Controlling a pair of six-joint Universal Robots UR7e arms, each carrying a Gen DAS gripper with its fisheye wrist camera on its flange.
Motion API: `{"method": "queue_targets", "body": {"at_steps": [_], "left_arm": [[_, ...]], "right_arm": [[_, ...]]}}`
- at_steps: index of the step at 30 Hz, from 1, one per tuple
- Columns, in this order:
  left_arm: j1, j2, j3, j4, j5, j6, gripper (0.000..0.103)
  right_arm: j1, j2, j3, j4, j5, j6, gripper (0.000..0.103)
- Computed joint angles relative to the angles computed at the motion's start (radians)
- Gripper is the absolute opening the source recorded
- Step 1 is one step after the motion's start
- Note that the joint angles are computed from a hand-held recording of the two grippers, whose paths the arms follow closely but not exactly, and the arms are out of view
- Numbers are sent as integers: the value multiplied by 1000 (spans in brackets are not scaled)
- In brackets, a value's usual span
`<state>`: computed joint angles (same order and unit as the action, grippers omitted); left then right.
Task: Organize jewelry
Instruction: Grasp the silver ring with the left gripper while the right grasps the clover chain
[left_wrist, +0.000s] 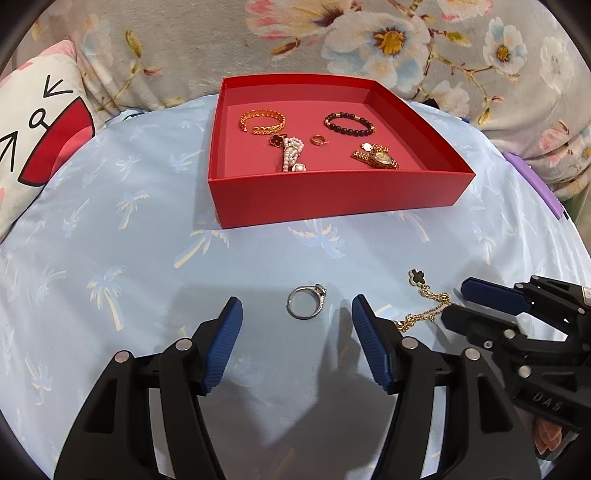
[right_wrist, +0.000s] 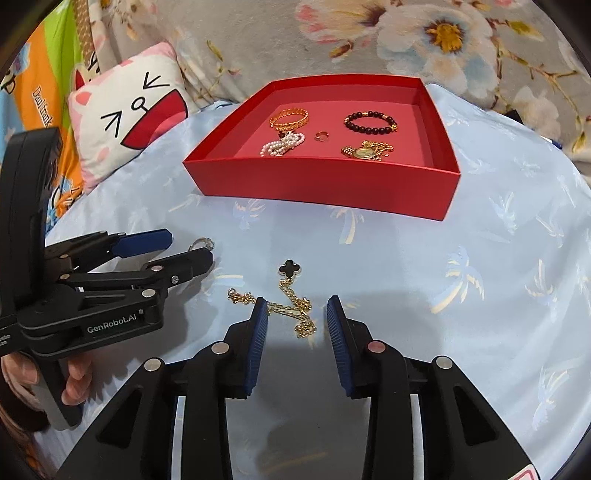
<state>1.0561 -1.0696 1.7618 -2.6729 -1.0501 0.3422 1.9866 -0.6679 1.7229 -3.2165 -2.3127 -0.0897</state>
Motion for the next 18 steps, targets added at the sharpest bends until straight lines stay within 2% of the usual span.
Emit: {"method": "queue_targets", "body": {"at_steps": [3, 5, 7, 10, 13, 16, 18], "left_arm": [[-1, 3, -3, 5, 3, 6, 62], [-4, 6, -2, 2, 13, 10, 62], [-7, 10, -3, 0, 23, 11, 62], [-11, 17, -5, -5, 38, 15, 61], [-12, 24, -12, -9, 38, 19, 53], [-12, 29, -17, -11, 34, 28, 41], [-13, 28, -15, -12, 29, 36, 26]], "right_arm": [[10, 23, -30, 27, -43, -17, 33], [15, 32, -38, 29, -71, -24, 23], [14, 30, -35, 29, -70, -20, 5], [13, 28, -31, 25, -68, -19, 1], [16, 33, -34, 22, -76, -20, 1], [14, 29, -29, 21, -68, -13, 1], [14, 27, -27, 20, -66, -11, 1]]}}
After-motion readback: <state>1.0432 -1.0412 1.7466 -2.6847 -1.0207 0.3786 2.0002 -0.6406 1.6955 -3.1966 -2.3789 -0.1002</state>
